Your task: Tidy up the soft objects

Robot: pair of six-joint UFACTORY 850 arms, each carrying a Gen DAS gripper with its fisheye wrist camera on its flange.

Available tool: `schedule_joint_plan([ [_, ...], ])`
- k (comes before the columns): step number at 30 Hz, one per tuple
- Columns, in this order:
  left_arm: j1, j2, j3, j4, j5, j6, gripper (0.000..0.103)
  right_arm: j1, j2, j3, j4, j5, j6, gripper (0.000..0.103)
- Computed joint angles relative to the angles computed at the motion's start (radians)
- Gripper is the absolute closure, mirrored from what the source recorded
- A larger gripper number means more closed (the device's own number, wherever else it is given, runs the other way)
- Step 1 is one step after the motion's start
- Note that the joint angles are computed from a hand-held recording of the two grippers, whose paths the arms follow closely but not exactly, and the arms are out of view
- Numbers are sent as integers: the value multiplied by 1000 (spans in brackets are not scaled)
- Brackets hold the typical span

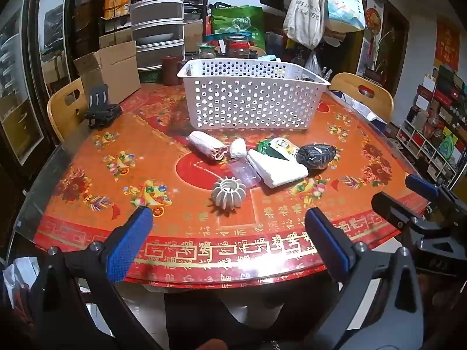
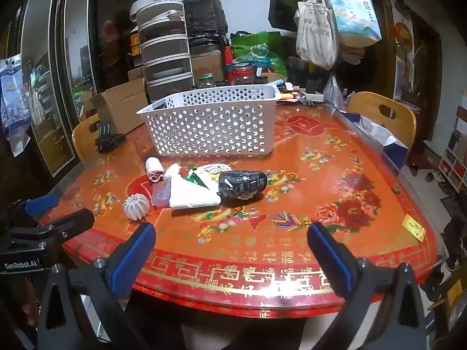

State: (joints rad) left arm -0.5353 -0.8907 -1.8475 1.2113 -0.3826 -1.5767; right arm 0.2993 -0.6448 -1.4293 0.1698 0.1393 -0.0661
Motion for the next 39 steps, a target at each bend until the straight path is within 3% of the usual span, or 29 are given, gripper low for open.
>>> schedule_joint_plan([
  [15,-9,15,21,62,-11,-47,0,17,9,7,88,8,-81,0],
  [19,-6,17,18,53,-9,-32,0,5,10,6,-93,3,87,0],
  [39,-2,21,24,74,-7,-54,0,5,6,3,-198,4,188,0],
])
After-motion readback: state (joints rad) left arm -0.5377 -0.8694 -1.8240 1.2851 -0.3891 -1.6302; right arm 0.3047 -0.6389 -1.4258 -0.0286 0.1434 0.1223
